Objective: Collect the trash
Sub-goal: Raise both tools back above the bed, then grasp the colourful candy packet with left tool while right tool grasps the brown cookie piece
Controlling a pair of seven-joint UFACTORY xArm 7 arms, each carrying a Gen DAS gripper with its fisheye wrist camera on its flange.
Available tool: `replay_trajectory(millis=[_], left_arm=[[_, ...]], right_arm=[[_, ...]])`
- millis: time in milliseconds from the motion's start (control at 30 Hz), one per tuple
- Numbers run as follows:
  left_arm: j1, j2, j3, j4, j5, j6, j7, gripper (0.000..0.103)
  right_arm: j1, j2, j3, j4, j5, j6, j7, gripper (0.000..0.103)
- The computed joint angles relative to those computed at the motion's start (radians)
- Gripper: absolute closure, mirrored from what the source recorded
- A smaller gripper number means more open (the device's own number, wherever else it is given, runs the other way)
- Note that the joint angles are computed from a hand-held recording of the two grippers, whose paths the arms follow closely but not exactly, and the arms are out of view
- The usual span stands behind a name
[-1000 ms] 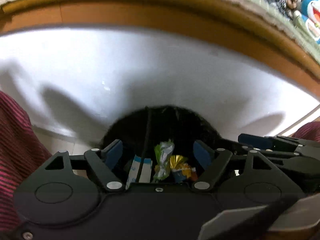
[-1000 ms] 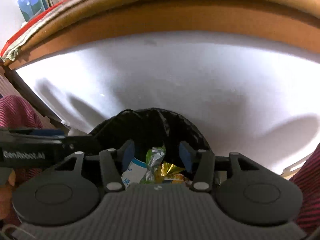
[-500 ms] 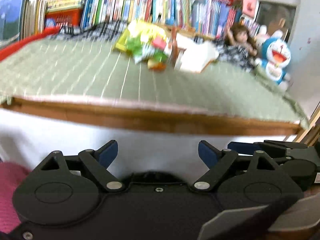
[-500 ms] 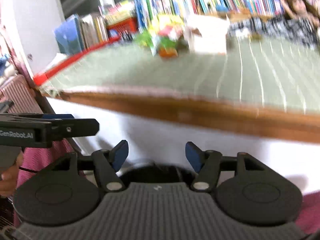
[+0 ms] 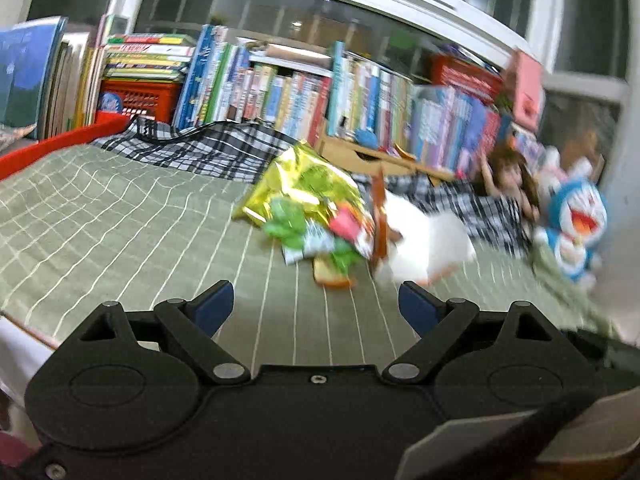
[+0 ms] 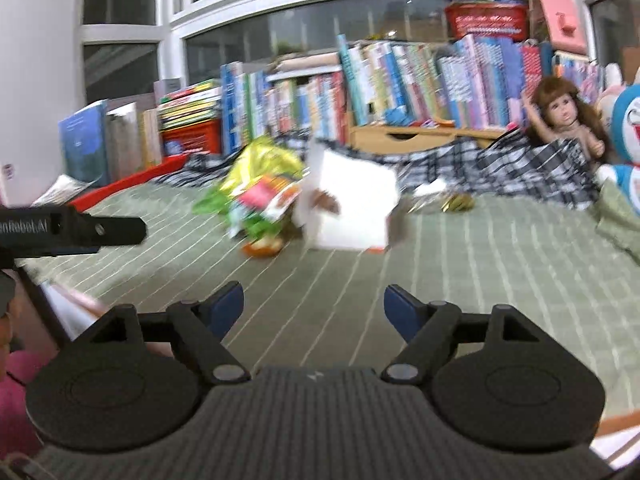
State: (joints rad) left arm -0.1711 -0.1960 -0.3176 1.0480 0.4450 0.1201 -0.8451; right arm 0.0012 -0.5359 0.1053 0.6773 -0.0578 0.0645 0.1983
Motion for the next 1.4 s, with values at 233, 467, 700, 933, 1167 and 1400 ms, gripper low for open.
replay_trajectory(millis=[233, 467, 700, 933, 1167, 1400], left_arm=[[-0.010, 0.206, 0.021, 0.220, 0.119, 0.039, -0.130, 0.048], [-0.133, 0.378, 0.107, 0.413, 0.235, 0.027, -0.075, 0.037], [-0.240, 0.541, 0.167, 0.607, 0.179, 0.090, 0.033, 0.037], [-0.310, 0.628, 0.248, 0.687, 0.091, 0.095, 0.090, 0.060], [-0.342, 0.577, 0.287, 0.606, -0.031, 0.049, 0.173, 0.093], [-0.440, 0.461, 0.432, 0.467, 0.085, -0.041, 0.039, 0.093]], right_arm=[[-0.230, 0.152, 0.141, 0.131, -0.108, -0.012, 0.139, 0.017], [-0.245, 0.301, 0.123, 0.264, -0.211, 0.002, 0.236, 0.017], [-0.376, 0.296, 0.213, 0.255, -0.490, -0.055, 0.488, 0.017], [-0.390, 0.263, 0.214, 0.216, -0.504, -0.118, 0.458, 0.024], [-0.363, 0.282, 0.221, 0.231, -0.457, -0.155, 0.305, 0.046], [-0.512, 0.367, 0.404, 0.355, -0.584, -0.096, 0.290, 0.052]])
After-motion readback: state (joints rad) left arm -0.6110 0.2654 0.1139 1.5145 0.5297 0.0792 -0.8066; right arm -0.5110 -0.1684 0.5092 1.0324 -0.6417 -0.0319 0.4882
